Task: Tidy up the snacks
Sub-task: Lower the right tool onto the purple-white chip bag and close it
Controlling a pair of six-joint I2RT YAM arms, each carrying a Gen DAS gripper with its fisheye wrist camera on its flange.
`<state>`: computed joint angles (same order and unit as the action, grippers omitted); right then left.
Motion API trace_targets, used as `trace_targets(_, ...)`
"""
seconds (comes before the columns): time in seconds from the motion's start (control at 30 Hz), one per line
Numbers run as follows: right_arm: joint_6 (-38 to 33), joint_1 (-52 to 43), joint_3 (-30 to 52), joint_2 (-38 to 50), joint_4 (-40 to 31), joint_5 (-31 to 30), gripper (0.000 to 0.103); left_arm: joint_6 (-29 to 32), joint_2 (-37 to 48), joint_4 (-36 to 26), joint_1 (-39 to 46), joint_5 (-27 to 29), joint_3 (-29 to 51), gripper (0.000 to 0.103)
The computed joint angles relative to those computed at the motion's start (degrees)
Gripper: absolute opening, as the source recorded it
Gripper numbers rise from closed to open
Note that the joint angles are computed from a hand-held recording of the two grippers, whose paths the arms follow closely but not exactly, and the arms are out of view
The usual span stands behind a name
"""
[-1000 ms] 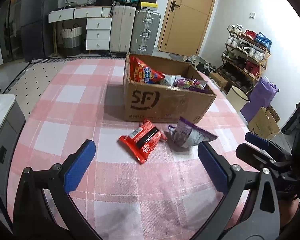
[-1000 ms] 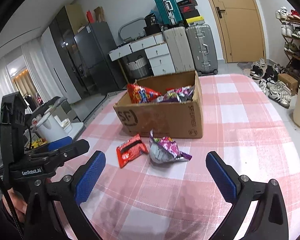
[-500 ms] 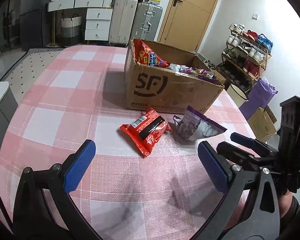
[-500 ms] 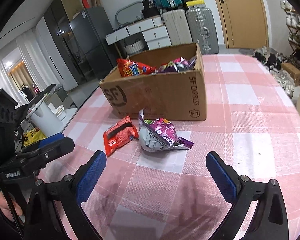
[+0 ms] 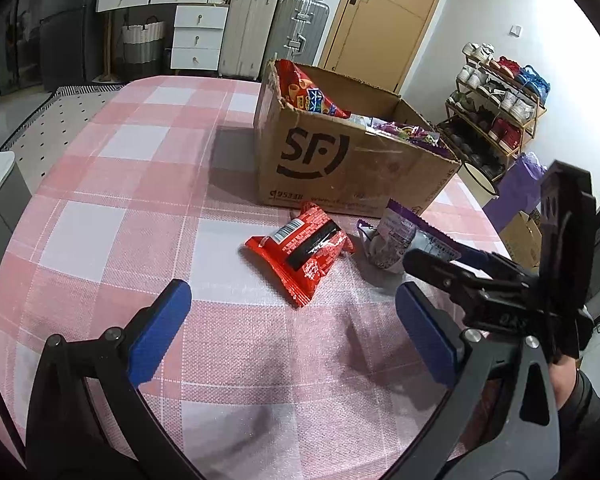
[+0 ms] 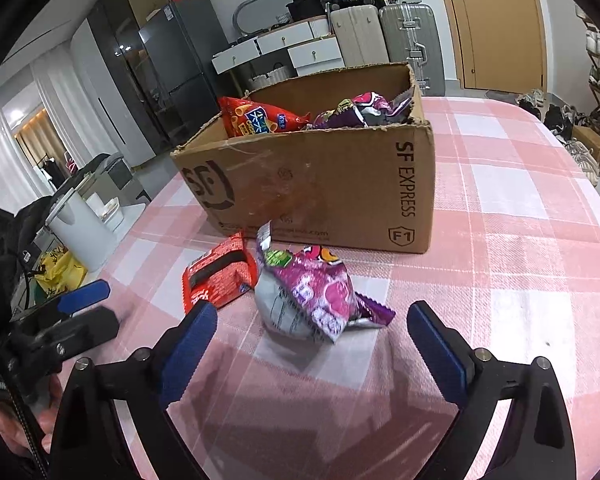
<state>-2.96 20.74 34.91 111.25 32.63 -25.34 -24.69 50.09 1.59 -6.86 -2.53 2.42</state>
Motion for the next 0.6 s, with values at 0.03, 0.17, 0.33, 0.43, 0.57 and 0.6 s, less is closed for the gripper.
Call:
trace_targets(0.03, 0.0, 0.3, 0.7, 0.4, -0.3, 0.5, 0.097, 0.0, 0.9, 0.7, -0.1, 0.1, 0.0, 0.102)
trace_targets(0.17, 0.0, 1.0, 4.2, 2.9, -2.1, 0.6, 0.088, 0.4, 4.2, 3.4, 0.5, 0.9, -0.1, 0.102)
trace_targets(0.33, -0.1, 1.2, 8.8, 6.0, -6.2, -0.8, 0.067, 0.6, 7.3, 5.7, 0.9, 0.3, -0.3, 0.102)
trace_targets(0.43, -0.3, 0.7, 9.8, 6.8, -6.6, -2.4, 0.057, 0.8, 8.4, 6.6, 1.6, 0.6, -0.4, 0.102)
trace_targets(0.57, -0.6, 0.3, 9.6, 6.9, -6.3, -3.3, 0.047, 0.9, 8.8, 7.1, 1.9, 1.0, -0.4, 0.102)
trace_targets(0.6, -0.4, 0.1, 9.3, 6.9, -6.0, -3.6, 0.046, 0.9, 8.0, 6.6, 1.9, 1.0, -0.6, 0.102)
